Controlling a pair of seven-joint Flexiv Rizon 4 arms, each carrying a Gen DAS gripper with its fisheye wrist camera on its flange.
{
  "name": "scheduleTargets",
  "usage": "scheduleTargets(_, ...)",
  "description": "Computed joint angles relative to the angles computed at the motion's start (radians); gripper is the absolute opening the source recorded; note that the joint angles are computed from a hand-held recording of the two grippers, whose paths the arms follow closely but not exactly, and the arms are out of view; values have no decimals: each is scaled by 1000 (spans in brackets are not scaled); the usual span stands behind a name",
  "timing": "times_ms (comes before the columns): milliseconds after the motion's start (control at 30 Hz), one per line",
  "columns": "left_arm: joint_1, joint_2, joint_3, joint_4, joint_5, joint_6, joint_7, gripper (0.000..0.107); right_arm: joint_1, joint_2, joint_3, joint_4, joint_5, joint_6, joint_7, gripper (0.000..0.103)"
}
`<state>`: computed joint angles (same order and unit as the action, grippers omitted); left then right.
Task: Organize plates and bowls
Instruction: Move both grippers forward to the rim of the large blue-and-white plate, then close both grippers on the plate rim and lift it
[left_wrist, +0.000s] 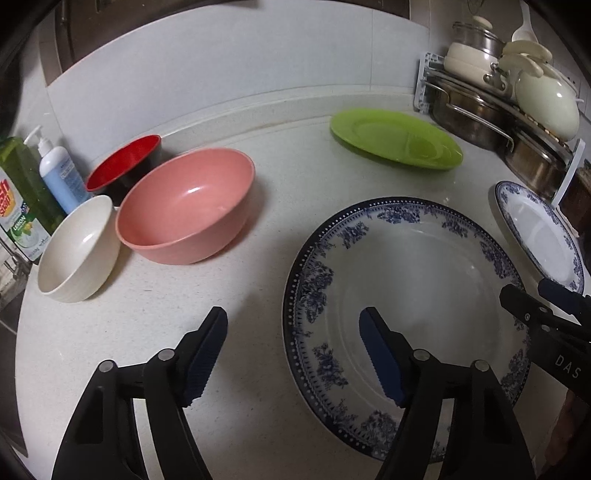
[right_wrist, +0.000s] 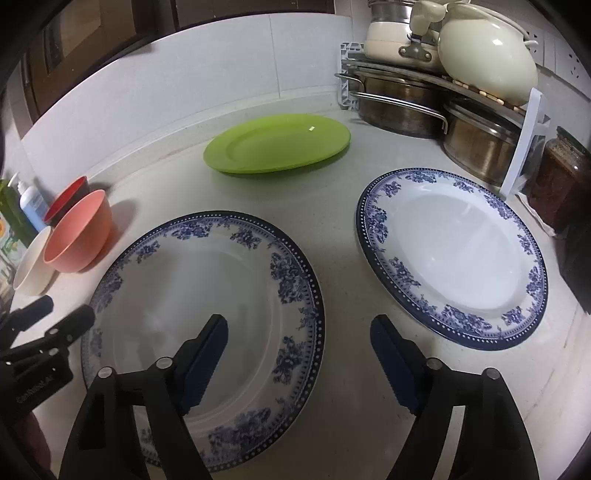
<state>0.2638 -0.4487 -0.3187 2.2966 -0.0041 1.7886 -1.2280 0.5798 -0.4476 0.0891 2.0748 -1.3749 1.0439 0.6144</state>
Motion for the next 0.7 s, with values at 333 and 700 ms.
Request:
scheduleTargets(333,-4,-19,-16,-18,-25,-48,30,52,-12,-19,-11,-7,8,46,-22,66)
scheduleTargets(700,8,-28,-37,-17,-64,-69,64,36,-14,-33,-19,-11,40,87,-63,50)
